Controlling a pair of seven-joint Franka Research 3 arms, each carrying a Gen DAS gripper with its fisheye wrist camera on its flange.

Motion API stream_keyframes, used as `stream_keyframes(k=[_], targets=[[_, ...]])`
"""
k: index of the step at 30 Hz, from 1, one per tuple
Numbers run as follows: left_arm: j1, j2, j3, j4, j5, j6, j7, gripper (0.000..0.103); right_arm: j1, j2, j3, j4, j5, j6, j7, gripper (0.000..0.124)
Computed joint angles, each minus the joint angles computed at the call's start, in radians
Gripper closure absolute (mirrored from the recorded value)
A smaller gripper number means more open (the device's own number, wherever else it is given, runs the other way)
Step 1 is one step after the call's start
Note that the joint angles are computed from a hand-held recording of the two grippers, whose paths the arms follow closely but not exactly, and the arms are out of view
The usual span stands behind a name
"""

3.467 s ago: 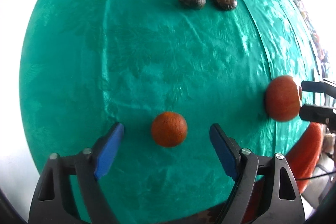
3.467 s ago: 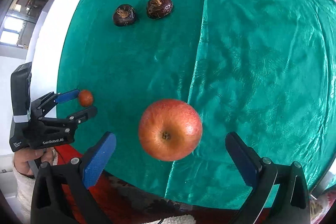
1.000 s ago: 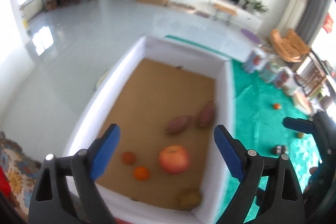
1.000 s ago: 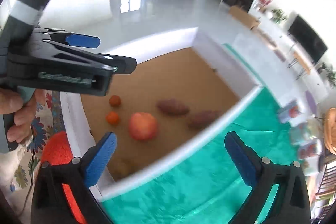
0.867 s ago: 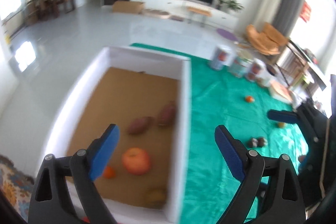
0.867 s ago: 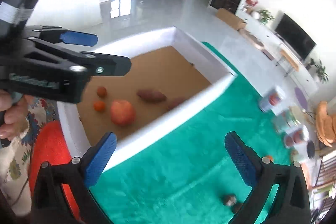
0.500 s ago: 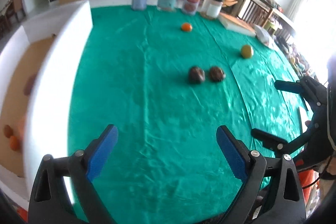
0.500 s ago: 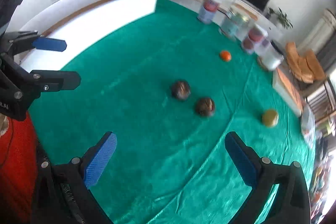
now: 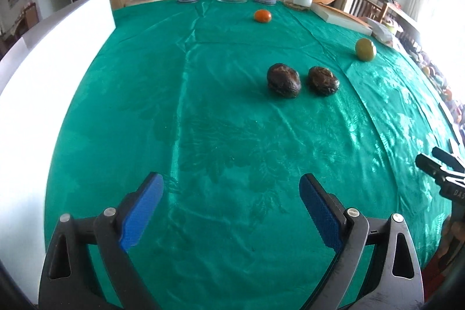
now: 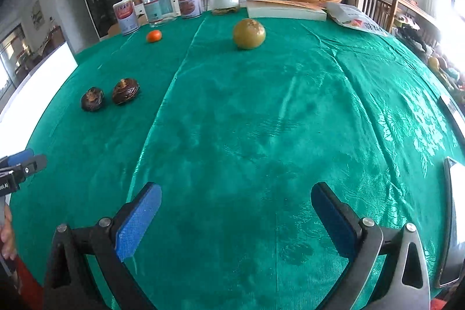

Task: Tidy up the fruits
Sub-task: 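Return both open grippers over the table and hold above the fruit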

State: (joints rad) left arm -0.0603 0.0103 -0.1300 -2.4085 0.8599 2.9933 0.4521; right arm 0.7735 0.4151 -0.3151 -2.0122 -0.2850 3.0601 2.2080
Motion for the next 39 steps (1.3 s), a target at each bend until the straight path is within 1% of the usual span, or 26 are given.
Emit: stream_keyframes(k=[1, 2, 4, 5, 6, 8, 12, 14, 16, 19, 28, 39], targets=[[0.0, 0.007, 0.003, 0.004, 0.05, -0.005, -0.041, 0.007, -0.009, 0.003, 0.01, 0.001, 0.006, 0.004, -0.006, 0.022], [-0.001, 0.016, 0.004, 0.011, 0.073, -0.008, -0.062, 0.007, -0.011, 0.006, 0.011, 0.002, 0.009, 0.003, -0.009, 0.022], [-0.002, 0.028, 0.012, 0.014, 0.111, -0.008, -0.104, 0.007, 0.007, 0.008, -0.003, -0.003, 0.004, -0.001, -0.004, 0.022], [-0.007, 0.028, 0.021, 0.02, 0.187, -0.013, -0.174, 0.007, 0.025, 0.009, -0.023, -0.003, -0.007, 0.0, 0.006, 0.022], [-0.006, 0.031, 0.021, 0.022, 0.192, -0.009, -0.181, 0.007, 0.038, 0.012, -0.035, -0.002, -0.015, 0.002, 0.015, 0.022], [-0.003, 0.032, 0.024, 0.023, 0.203, -0.001, -0.195, 0.007, 0.031, 0.02, -0.027, 0.013, -0.011, -0.021, 0.012, 0.022], [-0.011, 0.037, 0.02, 0.033, 0.229, -0.034, -0.213, 0.007, 0.038, 0.025, -0.034, 0.022, -0.037, -0.038, 0.045, 0.022], [-0.016, 0.036, 0.016, 0.035, 0.235, -0.054, -0.217, 0.006, 0.041, 0.027, -0.037, 0.029, -0.056, -0.053, 0.059, 0.022], [-0.015, 0.036, 0.016, 0.034, 0.232, -0.052, -0.214, 0.005, 0.047, 0.031, -0.041, 0.041, -0.084, -0.077, 0.081, 0.022], [-0.014, 0.038, 0.015, 0.034, 0.214, -0.053, -0.193, 0.003, 0.039, 0.035, -0.03, 0.059, -0.13, -0.115, 0.11, 0.021], [-0.018, 0.039, 0.016, 0.033, 0.204, -0.055, -0.183, 0.001, -0.027, 0.025, 0.035, 0.062, -0.212, -0.125, 0.171, 0.021], [-0.018, 0.039, 0.016, 0.033, 0.205, -0.055, -0.184, 0.001, -0.061, 0.021, 0.069, 0.066, -0.252, -0.132, 0.198, 0.021]])
